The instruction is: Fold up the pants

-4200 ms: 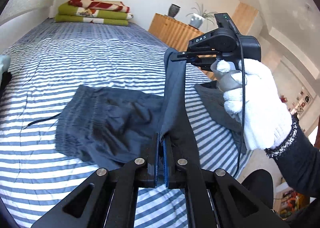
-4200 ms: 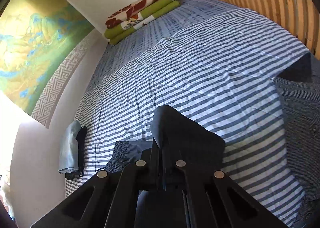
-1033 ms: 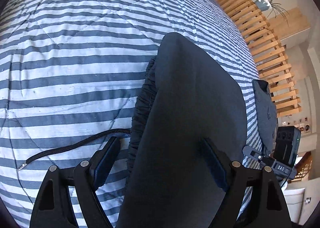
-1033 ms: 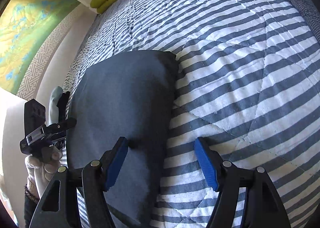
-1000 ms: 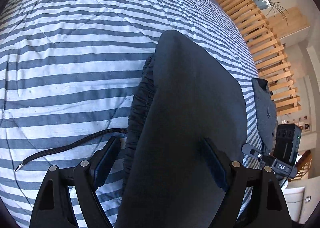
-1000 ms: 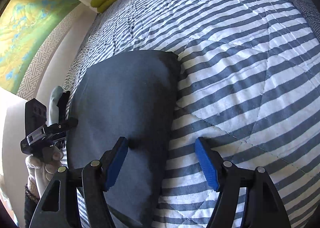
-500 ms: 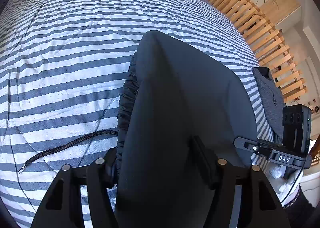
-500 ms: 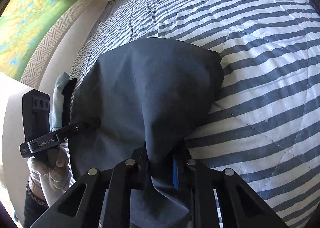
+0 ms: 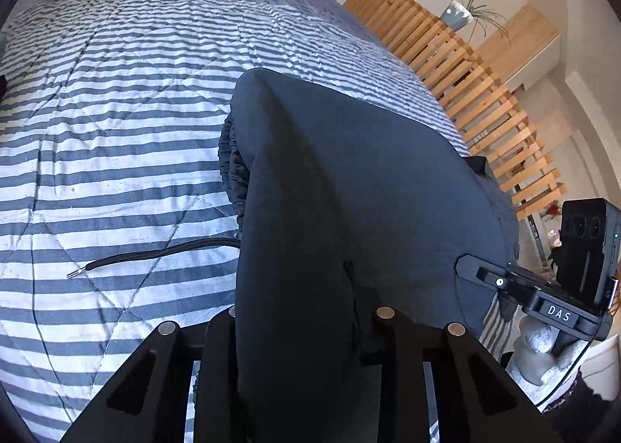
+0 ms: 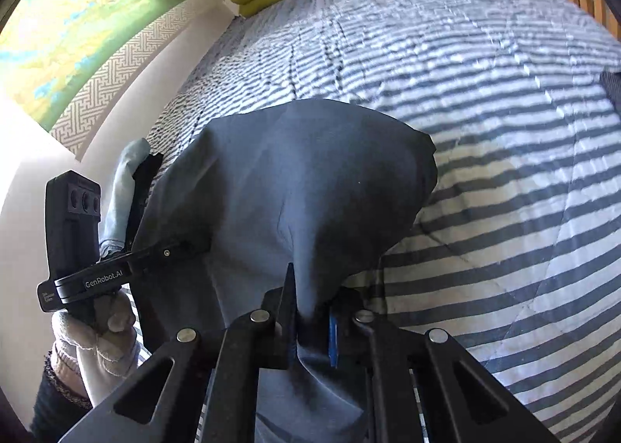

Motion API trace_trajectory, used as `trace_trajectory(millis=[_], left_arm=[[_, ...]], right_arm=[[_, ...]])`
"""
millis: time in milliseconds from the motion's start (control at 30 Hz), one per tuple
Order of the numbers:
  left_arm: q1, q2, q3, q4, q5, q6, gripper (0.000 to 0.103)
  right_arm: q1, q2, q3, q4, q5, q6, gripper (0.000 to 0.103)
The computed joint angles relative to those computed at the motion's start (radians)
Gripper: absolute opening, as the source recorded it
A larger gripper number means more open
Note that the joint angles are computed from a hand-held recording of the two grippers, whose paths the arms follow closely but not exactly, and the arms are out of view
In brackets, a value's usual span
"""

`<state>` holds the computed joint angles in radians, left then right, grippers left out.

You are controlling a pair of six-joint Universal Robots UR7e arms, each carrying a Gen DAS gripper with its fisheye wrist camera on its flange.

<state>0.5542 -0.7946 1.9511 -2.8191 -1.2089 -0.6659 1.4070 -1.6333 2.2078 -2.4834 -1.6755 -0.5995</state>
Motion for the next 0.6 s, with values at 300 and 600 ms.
trace_trajectory(millis=[300,600], left_arm=[[-0.109,-0.243,0.158,-0.021,0.171,-0.077,0.029],[-0.189,-0.684,0.237,0.406,0.488,-0.213,0.029]], right_arm=[[0.196,-0.061,0.025,-0.038,-0.015,-0.068,0.009],[0.473,0.163,-0.039,-0.161,0.022,-0.021,0.009]])
